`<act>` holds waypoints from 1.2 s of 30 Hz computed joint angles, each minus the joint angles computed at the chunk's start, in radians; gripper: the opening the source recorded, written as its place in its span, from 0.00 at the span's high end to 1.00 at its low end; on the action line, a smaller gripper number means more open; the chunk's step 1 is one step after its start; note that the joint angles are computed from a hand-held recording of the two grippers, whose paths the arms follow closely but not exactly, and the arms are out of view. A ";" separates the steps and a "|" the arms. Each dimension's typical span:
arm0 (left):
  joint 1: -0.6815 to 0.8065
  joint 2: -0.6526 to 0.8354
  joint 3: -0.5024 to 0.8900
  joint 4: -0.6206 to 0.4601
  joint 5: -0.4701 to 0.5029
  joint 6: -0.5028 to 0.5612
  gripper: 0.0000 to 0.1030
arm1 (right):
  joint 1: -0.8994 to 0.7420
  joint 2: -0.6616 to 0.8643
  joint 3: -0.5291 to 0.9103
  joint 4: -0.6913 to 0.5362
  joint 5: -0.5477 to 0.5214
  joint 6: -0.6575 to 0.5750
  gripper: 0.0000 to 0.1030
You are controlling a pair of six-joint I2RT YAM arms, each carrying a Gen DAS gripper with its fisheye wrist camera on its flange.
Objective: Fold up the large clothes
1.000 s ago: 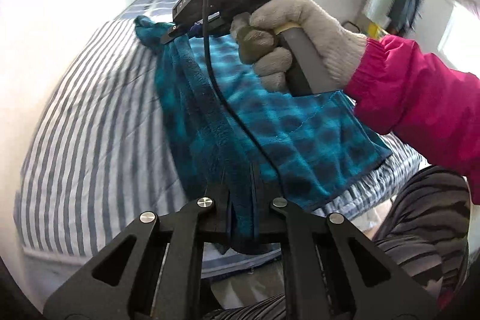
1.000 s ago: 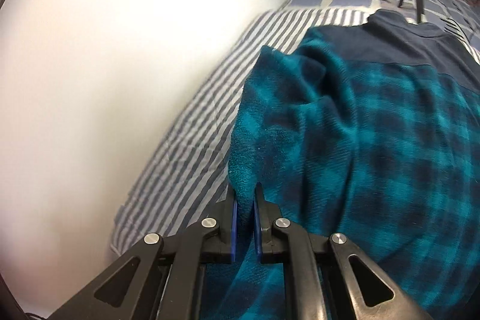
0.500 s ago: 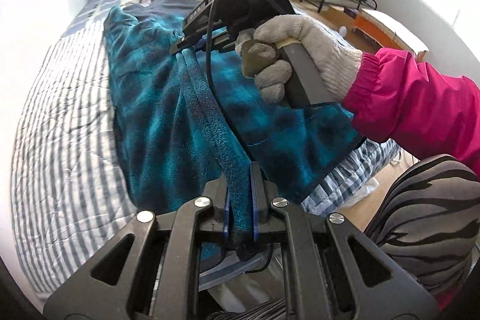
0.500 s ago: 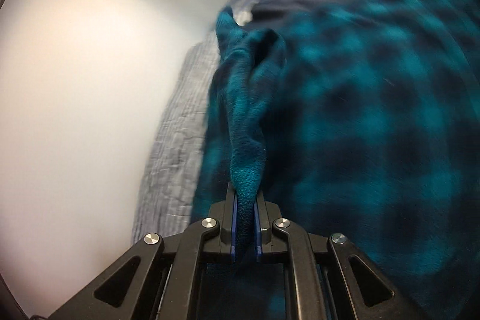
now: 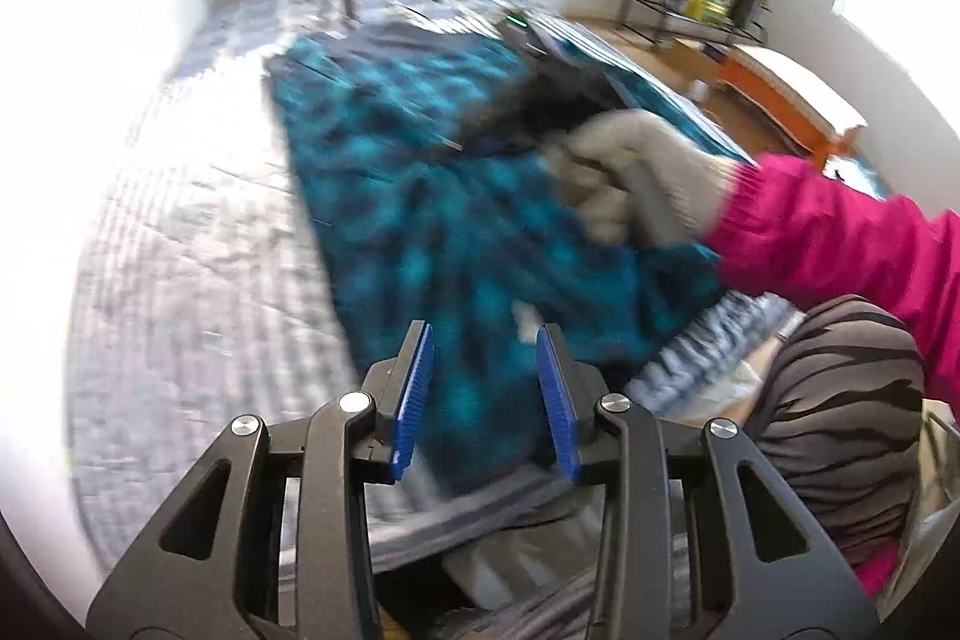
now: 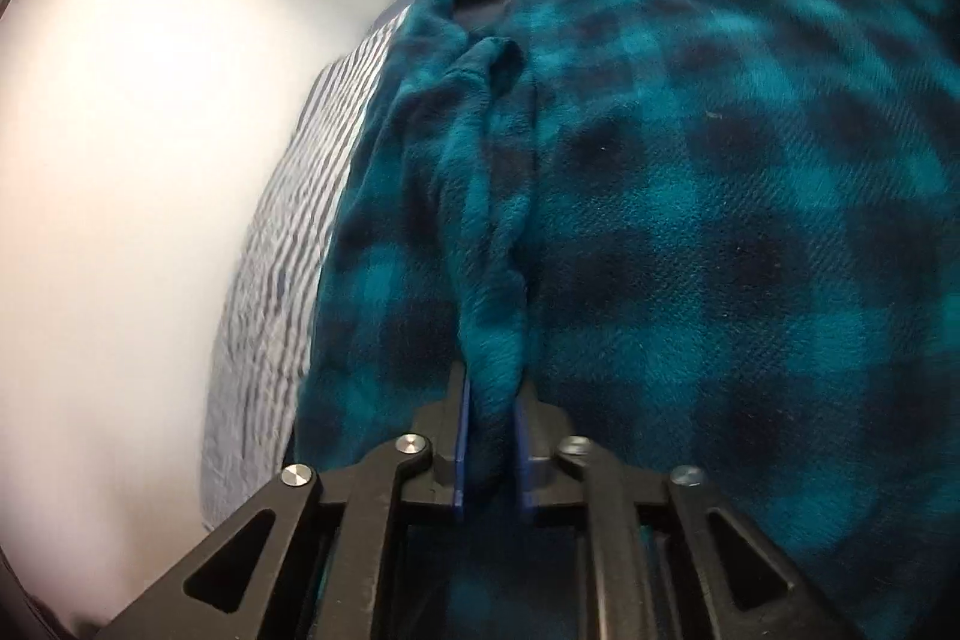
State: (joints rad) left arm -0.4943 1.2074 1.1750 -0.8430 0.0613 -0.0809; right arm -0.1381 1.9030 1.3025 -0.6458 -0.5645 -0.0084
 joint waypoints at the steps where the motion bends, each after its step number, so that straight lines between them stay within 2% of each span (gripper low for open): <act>1: 0.031 -0.003 0.019 -0.012 0.000 0.008 0.65 | 0.008 -0.031 -0.006 -0.017 0.027 -0.017 0.71; 3: 0.101 -0.002 0.063 -0.029 0.010 0.026 0.65 | 0.022 -0.102 -0.032 -0.019 0.078 -0.042 0.70; 6: 0.181 0.023 0.145 -0.048 0.017 0.051 0.65 | 0.004 -0.206 -0.045 -0.080 0.064 -0.118 0.70; 13: 0.251 0.137 0.383 -0.108 0.052 0.102 0.65 | -0.030 -0.457 -0.047 -0.345 -0.031 -0.353 0.70; 17: 0.232 0.165 0.434 -0.124 0.074 0.088 0.65 | -0.065 -0.552 -0.122 -0.464 -0.094 -0.441 0.70; 21: 0.180 0.126 0.288 -0.043 0.109 0.025 0.65 | -0.032 -0.659 -0.295 -0.404 -0.067 -0.397 0.70; 26: 0.060 0.080 0.015 0.077 0.115 -0.082 0.65 | 0.033 -0.739 -0.534 -0.196 0.014 -0.228 0.70; 29: -0.001 0.088 -0.100 0.145 0.096 -0.130 0.65 | 0.062 -0.749 -0.602 -0.130 0.089 -0.211 0.70; 32: -0.040 0.137 -0.175 0.208 0.084 -0.172 0.65 | 0.056 -0.703 -0.629 -0.095 0.108 -0.216 0.70; 36: -0.087 0.216 -0.219 0.254 0.052 -0.166 0.65 | 0.057 -0.687 -0.643 -0.072 0.137 -0.244 0.72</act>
State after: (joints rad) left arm -0.5812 1.4237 0.9555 -0.5890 0.1137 -0.2465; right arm -0.0813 1.2161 0.6597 -0.7178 -0.4278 -0.2527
